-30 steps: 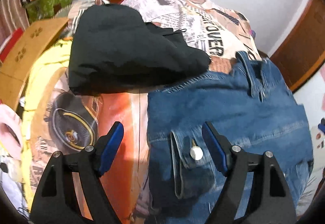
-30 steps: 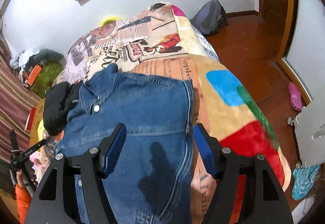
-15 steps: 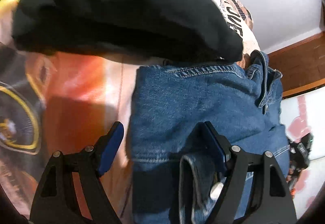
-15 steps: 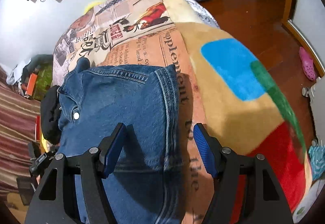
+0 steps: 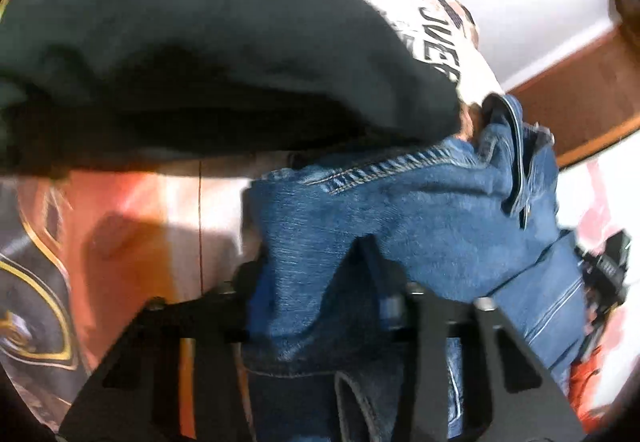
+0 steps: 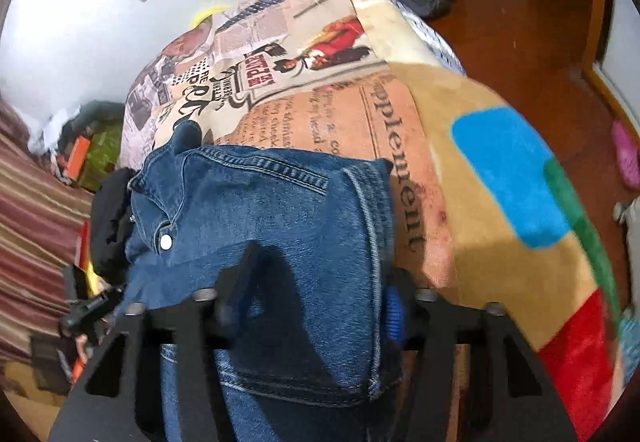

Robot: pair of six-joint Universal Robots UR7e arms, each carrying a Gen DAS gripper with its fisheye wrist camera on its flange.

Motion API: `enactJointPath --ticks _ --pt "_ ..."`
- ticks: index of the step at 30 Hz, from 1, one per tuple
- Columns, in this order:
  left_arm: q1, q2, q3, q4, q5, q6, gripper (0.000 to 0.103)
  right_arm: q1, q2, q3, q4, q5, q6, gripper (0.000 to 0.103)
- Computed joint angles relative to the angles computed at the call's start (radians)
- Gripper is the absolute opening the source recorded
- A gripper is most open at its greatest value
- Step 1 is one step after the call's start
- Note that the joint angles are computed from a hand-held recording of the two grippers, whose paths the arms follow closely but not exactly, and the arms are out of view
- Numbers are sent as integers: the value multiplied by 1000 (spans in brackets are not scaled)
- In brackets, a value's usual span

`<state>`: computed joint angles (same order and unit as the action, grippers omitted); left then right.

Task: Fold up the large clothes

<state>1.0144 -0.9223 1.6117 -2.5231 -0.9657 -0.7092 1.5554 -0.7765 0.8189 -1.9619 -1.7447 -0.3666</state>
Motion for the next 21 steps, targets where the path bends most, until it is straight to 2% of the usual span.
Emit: enactJointPath --ticks 2,3,6,8,10,15,21 --pt "-28 12 -28 75 63 -1 19 8 -13 29 -37 -3 -30 24" --pt "-48 20 -50 137 116 -23 18 12 -22 48 -63 -10 -44 14" --pt "-127 58 -117 336 326 -65 16 20 -46 97 -140 -7 -48 9" --pt "-176 74 -142 408 420 -67 16 25 -71 132 -190 18 -43 8" --pt "-216 78 -161 447 482 -64 15 34 -94 164 -233 39 -53 8" --pt "-275 54 -173 373 536 17 15 88 -136 202 -283 64 -140 7" --pt "-326 47 -200 212 555 163 15 140 -114 127 -257 110 -202 7"
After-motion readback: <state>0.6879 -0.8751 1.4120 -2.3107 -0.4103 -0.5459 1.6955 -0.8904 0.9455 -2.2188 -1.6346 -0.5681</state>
